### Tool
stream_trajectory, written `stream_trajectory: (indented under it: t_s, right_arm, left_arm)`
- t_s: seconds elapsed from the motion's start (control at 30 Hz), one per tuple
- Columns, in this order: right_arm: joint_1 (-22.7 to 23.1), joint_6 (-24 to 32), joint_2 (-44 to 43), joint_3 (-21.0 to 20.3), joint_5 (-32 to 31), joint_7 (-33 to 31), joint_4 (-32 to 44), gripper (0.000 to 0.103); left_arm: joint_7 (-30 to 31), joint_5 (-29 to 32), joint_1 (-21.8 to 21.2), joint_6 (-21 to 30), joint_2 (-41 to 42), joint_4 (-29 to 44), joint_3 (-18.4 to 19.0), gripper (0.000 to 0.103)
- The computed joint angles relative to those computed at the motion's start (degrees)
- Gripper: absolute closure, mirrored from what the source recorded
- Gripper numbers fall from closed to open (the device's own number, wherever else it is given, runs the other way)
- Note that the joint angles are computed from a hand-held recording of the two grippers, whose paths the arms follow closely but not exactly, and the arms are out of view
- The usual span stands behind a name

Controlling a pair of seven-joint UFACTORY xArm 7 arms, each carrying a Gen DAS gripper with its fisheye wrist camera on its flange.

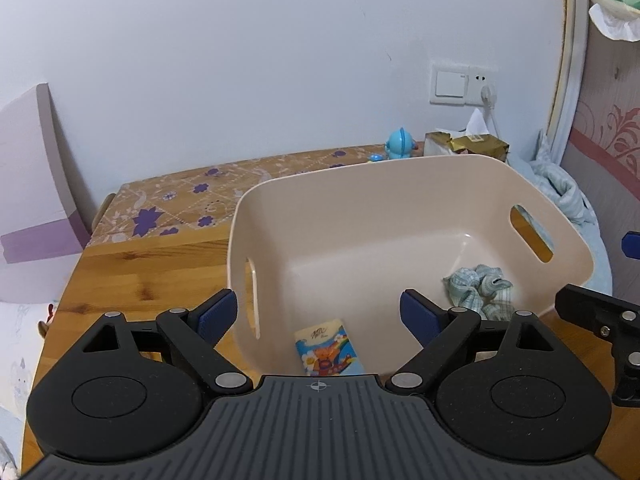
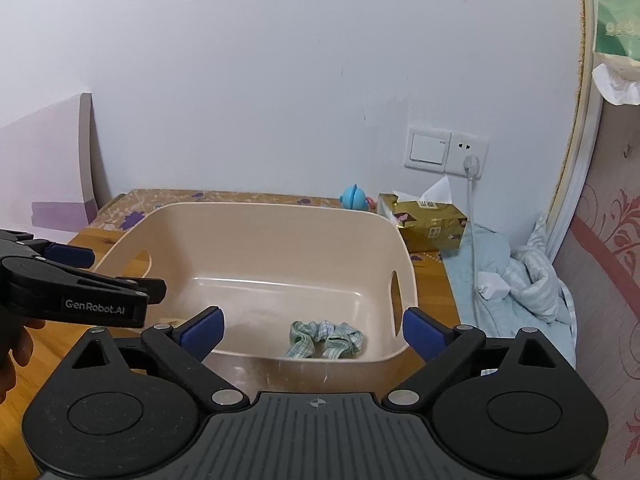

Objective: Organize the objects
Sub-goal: 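Move both tools back down toward the remaining items beside the basket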

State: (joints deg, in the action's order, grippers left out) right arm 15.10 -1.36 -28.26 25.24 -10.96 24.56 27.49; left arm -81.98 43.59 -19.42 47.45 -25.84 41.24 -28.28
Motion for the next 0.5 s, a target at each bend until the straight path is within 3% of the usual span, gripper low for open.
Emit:
stream_trajectory:
  t_s: [0.13, 0.5]
  right_arm:
    - [3.0, 0.7, -2.4, -2.4, 0.9, -0.5, -2.0, 0.002]
    - [6.5, 4.2, -11.2, -3.7, 2.0, 0.2, -7.9, 0.0]
  left_arm:
    - [-0.4, -1.4, -1.1, 2.1, -1.8, -0.7, -1.0, 0.012]
    - [-0.7, -6.0, -3.8, 4.1, -7.4, -3.4, -3.8, 0.012]
